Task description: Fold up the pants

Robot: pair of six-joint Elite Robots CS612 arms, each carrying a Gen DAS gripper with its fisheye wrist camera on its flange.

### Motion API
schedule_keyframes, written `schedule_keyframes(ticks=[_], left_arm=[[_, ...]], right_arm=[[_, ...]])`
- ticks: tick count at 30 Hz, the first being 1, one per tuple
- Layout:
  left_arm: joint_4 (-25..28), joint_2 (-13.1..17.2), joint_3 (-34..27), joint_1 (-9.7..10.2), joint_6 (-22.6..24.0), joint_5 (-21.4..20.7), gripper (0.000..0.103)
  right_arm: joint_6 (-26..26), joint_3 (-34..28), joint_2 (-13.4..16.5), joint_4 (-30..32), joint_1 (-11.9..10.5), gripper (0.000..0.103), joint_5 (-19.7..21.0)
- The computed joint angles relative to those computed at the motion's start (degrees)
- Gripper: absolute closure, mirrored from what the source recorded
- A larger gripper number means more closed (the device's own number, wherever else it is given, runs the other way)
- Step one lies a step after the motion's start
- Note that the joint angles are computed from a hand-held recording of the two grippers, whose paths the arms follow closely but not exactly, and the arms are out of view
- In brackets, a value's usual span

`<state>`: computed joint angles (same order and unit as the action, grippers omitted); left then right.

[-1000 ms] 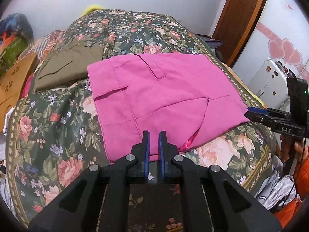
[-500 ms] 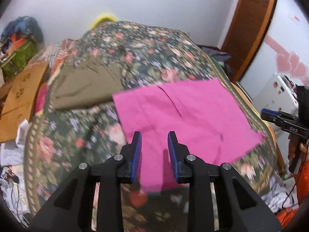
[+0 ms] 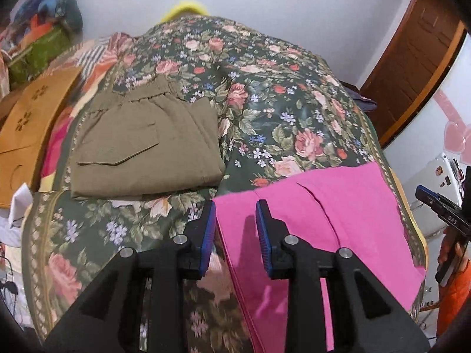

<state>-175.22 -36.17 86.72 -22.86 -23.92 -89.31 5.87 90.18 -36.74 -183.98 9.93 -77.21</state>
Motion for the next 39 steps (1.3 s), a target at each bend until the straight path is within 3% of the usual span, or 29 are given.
schedule_keyframes(ticks=[8,11,13,15,22,25,29,31,32,33,35,39], left_arm=[[3.98,2.79,-3.85,0.88,0.44,-4.17,0.075],[4.61,3.35,-4.19,0.84,0.39,-4.75,0.075],[4.22,3.4,-3.87,0.85,-0.25,-4.47,0.069],[4.1,3.34,-3.49,0.72,-1.47,-2.58,0.05],[2.19,4.42,-4.01,1.97,-3.89,-7.54,0.048],[1.2,5.07,-4.74,2.3,-3.63,-11.1,0.065],[0.08,4.86,-4.58,1.41,-0.94,-9.08,0.087],[0.06,4.15,-3.86,0.13,1.75,-3.53,0.095],[0.09,3.8,-3.43,-0.45,3.05,-0.84,0.099],[-0.07,3.54,-3.09,-0.87,3.84,1.01,0.099],[-1.27,3.17,-2.35,-1.22,4.27,2.64,0.1],[-3.32,2.33,-0.77,-1.39,4.15,5.16,0.1]], right_arm=[[0.71,-7.68,4.43,7.2,-0.08,0.066,0.57],[0.75,-9.59,5.58,9.22,0.06,0.057,0.22],[0.37,-10.54,6.14,10.48,0.17,0.057,-0.03],[-0.16,-11.32,6.54,11.81,0.16,0.057,0.0],[-0.1,-12.01,7.3,12.36,-0.09,0.055,1.04],[-0.31,-12.44,7.61,12.95,-0.11,0.055,1.61],[-1.1,-12.94,8.06,12.56,-0.14,0.057,3.0],[-1.32,-12.98,8.21,11.53,-0.08,0.073,2.9],[-1.48,-13.03,8.24,11.16,0.01,0.091,2.34],[-1.5,-12.99,8.27,10.6,-0.09,0.096,2.65],[-1.13,-12.72,8.31,9.12,-0.18,0.096,2.93],[-3.99,-12.02,8.21,5.57,0.68,0.097,-0.97]])
